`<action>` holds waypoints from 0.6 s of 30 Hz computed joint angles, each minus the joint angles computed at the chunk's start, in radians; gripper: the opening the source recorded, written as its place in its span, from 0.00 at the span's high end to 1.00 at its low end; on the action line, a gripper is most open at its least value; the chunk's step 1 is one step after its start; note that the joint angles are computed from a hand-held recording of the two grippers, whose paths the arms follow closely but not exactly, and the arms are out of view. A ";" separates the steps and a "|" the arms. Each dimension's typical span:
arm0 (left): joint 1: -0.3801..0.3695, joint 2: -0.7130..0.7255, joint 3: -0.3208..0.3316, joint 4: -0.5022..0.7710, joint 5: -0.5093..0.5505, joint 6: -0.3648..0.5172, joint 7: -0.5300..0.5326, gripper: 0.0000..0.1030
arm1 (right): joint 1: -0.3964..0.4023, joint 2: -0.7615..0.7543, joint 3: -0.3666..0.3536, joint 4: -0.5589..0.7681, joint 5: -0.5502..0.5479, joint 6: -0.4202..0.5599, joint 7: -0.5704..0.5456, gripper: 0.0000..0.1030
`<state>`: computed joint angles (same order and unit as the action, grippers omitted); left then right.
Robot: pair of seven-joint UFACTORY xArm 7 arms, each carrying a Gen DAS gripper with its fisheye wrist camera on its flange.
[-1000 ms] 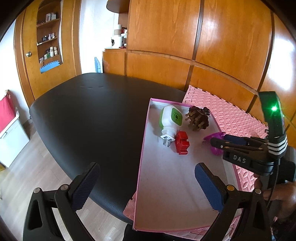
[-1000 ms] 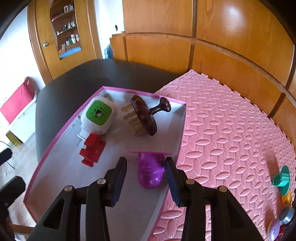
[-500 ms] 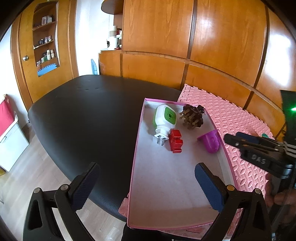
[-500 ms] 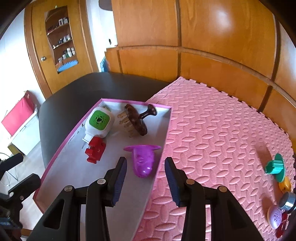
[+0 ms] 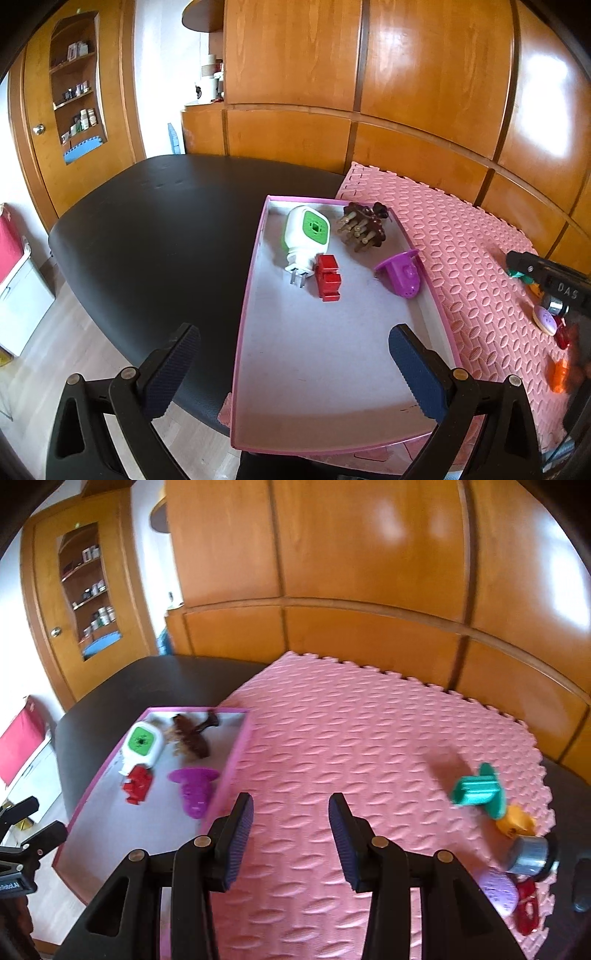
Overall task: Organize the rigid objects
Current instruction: 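Move the right gripper back toward the objects on the mat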
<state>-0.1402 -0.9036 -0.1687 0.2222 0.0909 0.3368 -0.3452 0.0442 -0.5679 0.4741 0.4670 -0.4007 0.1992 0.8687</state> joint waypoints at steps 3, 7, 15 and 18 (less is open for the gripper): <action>-0.007 -0.002 -0.005 0.004 0.003 0.002 0.001 0.00 | 0.002 -0.062 -0.035 -0.039 0.008 0.018 -0.010 0.59; -0.018 -0.003 -0.012 0.009 0.005 0.005 0.001 0.00 | -0.016 -0.155 -0.069 -0.089 0.019 0.048 -0.029 0.59; -0.039 0.005 -0.036 0.025 0.019 0.007 0.002 0.00 | -0.107 -0.358 -0.128 -0.204 0.028 0.107 -0.087 0.59; -0.045 0.010 -0.048 0.034 0.024 0.007 -0.002 0.00 | -0.205 -0.435 -0.125 -0.258 0.014 0.106 -0.076 0.59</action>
